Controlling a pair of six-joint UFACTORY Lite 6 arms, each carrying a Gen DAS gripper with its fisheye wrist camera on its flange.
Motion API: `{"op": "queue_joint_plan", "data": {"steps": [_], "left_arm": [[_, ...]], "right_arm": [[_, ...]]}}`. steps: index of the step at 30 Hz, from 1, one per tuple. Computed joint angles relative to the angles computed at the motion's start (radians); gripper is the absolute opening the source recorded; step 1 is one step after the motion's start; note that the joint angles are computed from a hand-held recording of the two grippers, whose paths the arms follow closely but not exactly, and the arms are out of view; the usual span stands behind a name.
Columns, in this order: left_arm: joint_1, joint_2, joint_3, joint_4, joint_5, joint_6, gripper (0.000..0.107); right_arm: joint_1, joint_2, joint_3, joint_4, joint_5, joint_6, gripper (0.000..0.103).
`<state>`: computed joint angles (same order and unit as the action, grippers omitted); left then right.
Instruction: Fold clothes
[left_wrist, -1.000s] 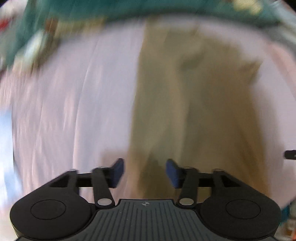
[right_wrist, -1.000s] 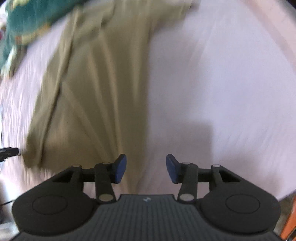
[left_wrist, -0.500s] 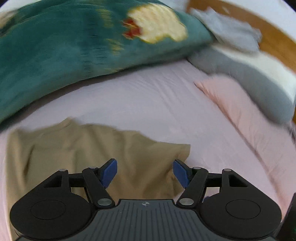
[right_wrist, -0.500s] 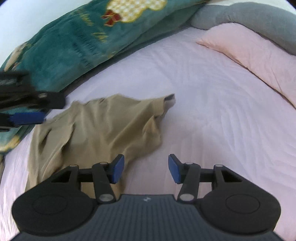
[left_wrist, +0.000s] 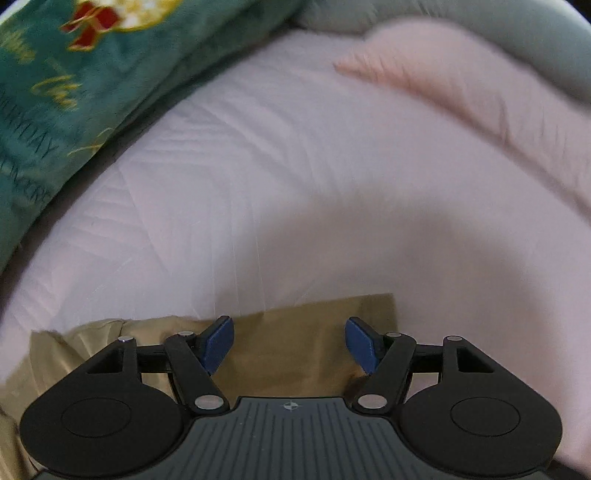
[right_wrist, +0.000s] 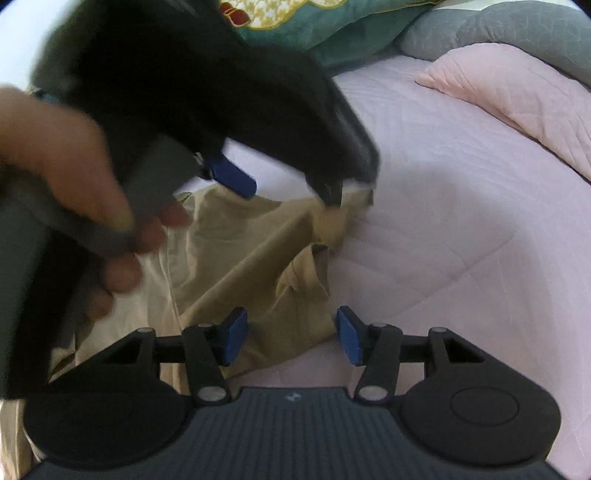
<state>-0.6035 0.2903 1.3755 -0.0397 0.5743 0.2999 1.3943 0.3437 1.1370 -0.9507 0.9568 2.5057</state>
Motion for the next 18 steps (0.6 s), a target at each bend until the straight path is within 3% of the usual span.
{"op": "queue_joint_plan", "data": {"steps": [4, 6, 7, 8, 10, 11, 14, 18], "left_arm": [[0.003, -0.022, -0.046, -0.014, -0.055, 0.055, 0.072], [0.027, -0.005, -0.021, -0.086, -0.035, 0.134, 0.07], [0.041, -0.004, -0.018, -0.132, -0.027, 0.178, 0.061], [0.049, -0.006, -0.019, -0.176, -0.022, 0.223, 0.053], [0.057, -0.012, -0.029, -0.261, -0.015, 0.314, 0.021], [0.053, -0.021, -0.038, -0.273, -0.017, 0.332, 0.014], [0.074, -0.05, -0.071, -0.348, -0.027, 0.388, 0.002], [0.205, -0.086, -0.087, -0.596, 0.02, 0.551, 0.002]], "right_arm": [[-0.012, 0.057, 0.085, 0.061, 0.029, -0.149, 0.051], [-0.012, 0.077, 0.116, 0.074, 0.045, -0.205, 0.036], [-0.013, 0.068, 0.108, 0.067, 0.035, -0.209, 0.022], [-0.015, 0.057, 0.096, 0.057, 0.021, -0.2, 0.017], [-0.014, 0.046, 0.079, 0.036, 0.007, -0.181, 0.013], [-0.012, 0.044, 0.075, 0.028, 0.006, -0.173, 0.013], [0.002, 0.039, 0.067, 0.009, 0.02, -0.14, 0.011], [0.024, 0.042, 0.11, 0.013, 0.079, -0.18, 0.007]]}}
